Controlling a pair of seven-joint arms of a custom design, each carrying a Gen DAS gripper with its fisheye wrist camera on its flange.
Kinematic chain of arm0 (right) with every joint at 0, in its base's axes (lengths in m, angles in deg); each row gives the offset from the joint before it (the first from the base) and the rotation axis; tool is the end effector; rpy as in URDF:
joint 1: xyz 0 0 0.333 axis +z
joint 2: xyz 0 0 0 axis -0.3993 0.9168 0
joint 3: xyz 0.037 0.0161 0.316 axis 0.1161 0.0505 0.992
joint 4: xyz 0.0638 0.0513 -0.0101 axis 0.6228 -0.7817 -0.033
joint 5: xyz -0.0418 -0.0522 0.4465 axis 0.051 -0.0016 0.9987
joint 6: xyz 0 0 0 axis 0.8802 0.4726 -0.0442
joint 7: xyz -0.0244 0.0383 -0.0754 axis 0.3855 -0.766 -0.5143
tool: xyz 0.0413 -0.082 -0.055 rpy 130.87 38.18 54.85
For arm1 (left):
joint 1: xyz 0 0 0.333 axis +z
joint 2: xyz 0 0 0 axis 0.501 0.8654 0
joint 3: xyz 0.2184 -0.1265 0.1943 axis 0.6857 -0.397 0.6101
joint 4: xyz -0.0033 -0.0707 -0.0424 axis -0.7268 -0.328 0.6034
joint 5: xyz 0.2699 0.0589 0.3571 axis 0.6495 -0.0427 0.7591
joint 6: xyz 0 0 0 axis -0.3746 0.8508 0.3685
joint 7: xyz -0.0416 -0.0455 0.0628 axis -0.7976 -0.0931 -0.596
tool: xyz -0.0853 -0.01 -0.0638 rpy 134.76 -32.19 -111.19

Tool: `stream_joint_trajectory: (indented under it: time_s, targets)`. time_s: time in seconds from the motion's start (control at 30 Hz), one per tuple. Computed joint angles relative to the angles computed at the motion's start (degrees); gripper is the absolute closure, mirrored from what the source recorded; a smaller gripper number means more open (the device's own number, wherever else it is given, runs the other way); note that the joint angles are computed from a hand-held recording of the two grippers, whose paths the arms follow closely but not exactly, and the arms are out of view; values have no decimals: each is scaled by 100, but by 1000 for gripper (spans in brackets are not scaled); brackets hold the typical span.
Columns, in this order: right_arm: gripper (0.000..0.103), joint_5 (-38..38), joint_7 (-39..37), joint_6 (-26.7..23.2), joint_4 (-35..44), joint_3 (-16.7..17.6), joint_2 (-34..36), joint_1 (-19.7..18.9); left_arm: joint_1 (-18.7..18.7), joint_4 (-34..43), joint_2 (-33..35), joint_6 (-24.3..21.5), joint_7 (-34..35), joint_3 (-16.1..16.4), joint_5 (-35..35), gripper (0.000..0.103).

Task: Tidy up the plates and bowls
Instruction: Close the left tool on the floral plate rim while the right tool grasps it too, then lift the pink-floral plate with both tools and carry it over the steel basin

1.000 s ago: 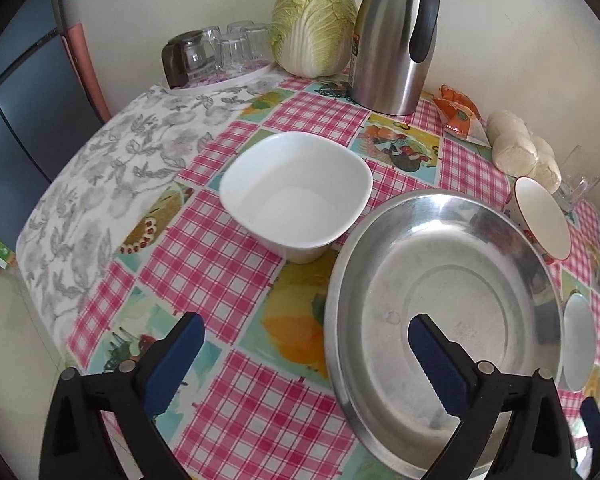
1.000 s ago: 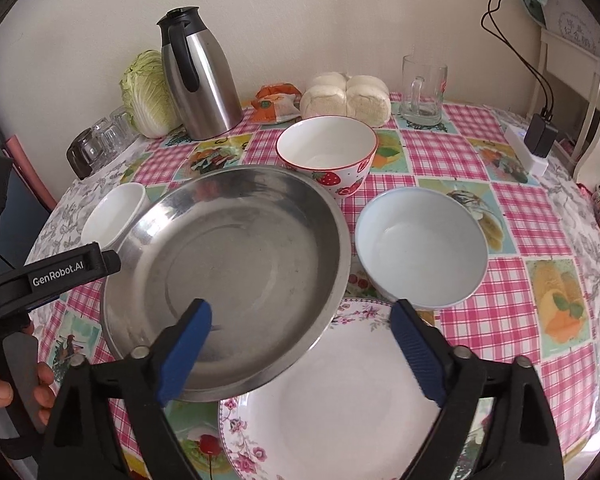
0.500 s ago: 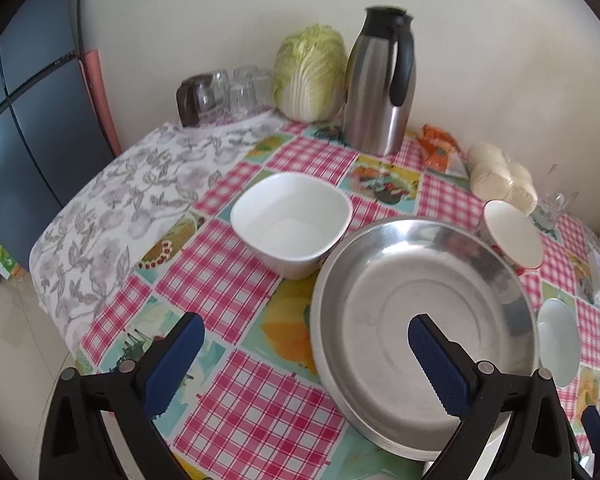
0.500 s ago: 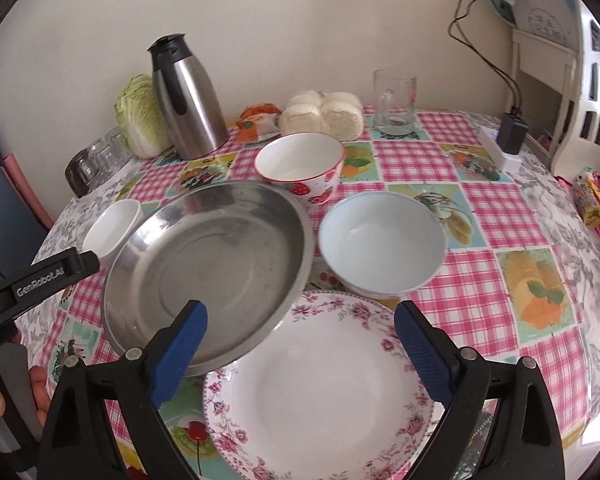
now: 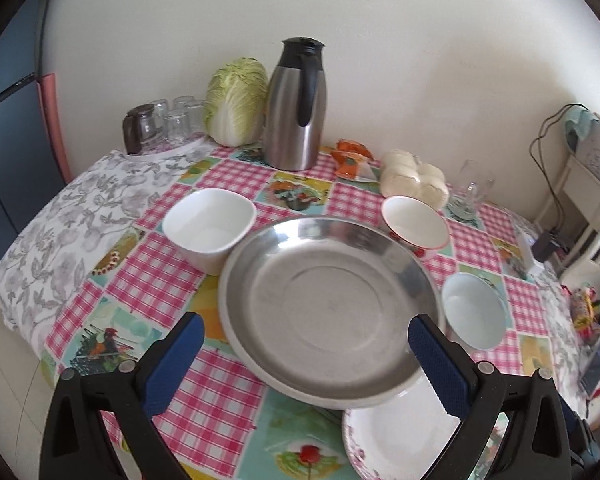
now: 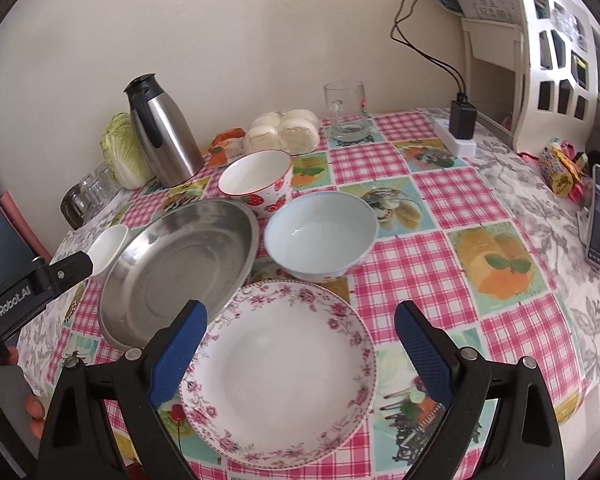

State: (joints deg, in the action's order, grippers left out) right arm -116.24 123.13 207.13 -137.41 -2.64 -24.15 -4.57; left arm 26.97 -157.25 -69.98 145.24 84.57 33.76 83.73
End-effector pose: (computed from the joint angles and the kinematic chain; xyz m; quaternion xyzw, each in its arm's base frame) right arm 0.4643 0.3000 0.4896 -0.5195 0.7752 -0.2159 0.2873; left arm 0.5198 -0.1915 0.5042 -0.6671 0.6500 -0.3007 0.2051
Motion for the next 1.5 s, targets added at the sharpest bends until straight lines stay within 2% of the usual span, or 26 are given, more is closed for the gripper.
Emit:
stream_joint_trajectory:
  time_s: [0.1,0.3,0.5,0.63,0.77,0.83,0.97,1.07,1.13,1.2,1.33,1.5]
  targets:
    - [8,225,4,-16,-166,-74,-120,24,-292,-58,-63,-158,357,195,-471,0]
    - [8,1149,-322,52,-459,-320,-176,123,-508,-24,-83,-970,609,298,-1043,0]
    - [8,1823,-598,-5,-566,-420,-44,175,-835,-64,-48,-1402,1187,557,-2101,1]
    - [8,2129,-716,36,-626,-456,12,189,-858,68,126,-1665,1366,514,-2328,4]
    - [10,2187,-768,73,-630,-440,79,161,-823,287,417,-2004,1332,416,-2203,12]
    - [23,2202,-817,192,-646,-450,113,154,-822,397,564,-2098,1334,418,-2235,16]
    - [36,2333,-1077,454,-628,-504,224,186,-819,587,805,-2184,1283,414,-2306,20]
    - [52,2415,-1233,571,-602,-523,302,192,-812,700,974,-2233,1286,417,-2308,25]
    - [73,2467,-1299,611,-595,-531,337,189,-801,768,1076,-2292,1262,412,-2252,29]
    - [80,2472,-1291,559,-586,-519,354,165,-800,845,1176,-2364,1265,412,-2238,40]
    - [90,2646,-1317,723,-679,-582,355,156,-795,933,1317,-2350,1167,406,-2201,49]
    - [91,2821,-1370,904,-761,-605,346,142,-790,1030,1466,-2331,1104,413,-2171,57]
